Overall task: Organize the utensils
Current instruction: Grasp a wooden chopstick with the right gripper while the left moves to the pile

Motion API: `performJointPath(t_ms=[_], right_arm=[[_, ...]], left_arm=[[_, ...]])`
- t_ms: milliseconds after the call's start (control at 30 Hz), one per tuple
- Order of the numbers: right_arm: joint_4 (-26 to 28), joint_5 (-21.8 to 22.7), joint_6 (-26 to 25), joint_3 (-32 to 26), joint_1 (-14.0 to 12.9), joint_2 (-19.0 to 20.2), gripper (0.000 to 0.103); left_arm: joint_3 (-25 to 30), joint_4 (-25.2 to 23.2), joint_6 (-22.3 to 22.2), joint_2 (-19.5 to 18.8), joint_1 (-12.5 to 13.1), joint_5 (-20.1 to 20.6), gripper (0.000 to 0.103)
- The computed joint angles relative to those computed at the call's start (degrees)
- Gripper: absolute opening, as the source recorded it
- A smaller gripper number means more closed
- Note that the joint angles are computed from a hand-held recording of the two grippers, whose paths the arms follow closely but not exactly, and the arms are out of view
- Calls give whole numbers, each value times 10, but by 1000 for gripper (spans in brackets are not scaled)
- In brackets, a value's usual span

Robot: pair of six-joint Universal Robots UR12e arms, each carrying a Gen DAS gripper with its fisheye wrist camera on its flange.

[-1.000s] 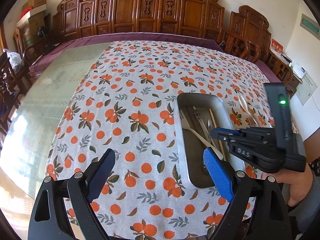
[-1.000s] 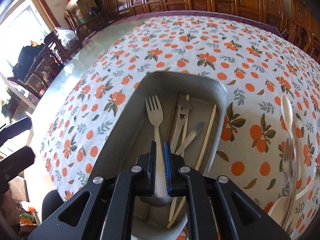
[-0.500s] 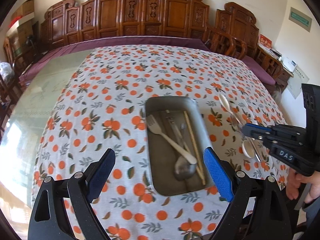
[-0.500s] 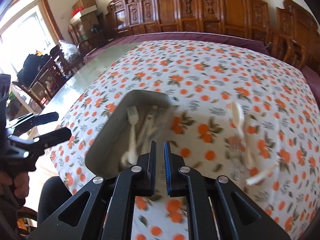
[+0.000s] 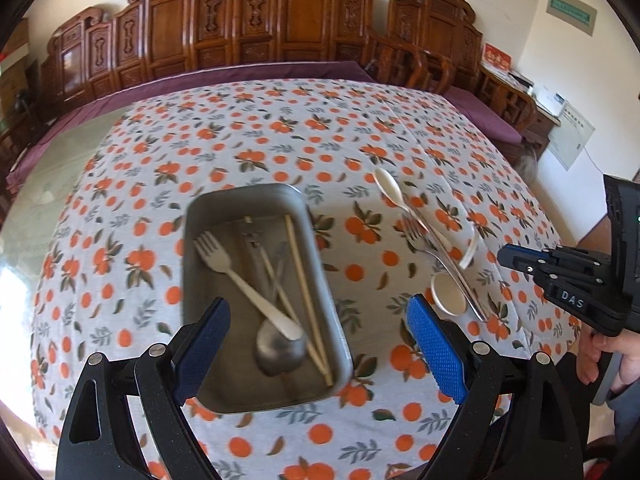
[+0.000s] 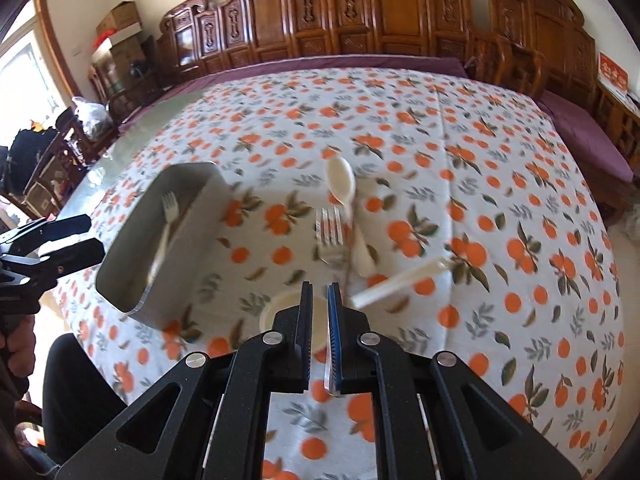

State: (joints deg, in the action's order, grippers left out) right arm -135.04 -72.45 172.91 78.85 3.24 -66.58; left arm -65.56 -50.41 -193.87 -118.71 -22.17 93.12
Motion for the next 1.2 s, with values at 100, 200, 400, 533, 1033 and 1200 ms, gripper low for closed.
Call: performJointPath(t_ms=[100, 200, 400, 533, 1033, 1200], right_arm=[[3, 4, 4, 4, -3, 2, 11], [10, 7, 0, 3, -2, 7, 11], [36, 8, 2, -20, 0, 31, 11], [58, 9, 8, -42, 3, 49, 11], [54, 51, 26, -24, -14, 34, 5], [30, 63, 24, 1, -26, 13, 5]], left_arm=[[8, -9, 4, -7, -3, -4, 86], [11, -14, 5, -10, -5, -7, 86], [14, -21, 3, -14, -6, -11, 86], [18, -24, 4, -17, -8, -13, 86], [48, -42, 14, -35, -19, -19, 86], [70, -58, 10, -49, -24, -17, 86]])
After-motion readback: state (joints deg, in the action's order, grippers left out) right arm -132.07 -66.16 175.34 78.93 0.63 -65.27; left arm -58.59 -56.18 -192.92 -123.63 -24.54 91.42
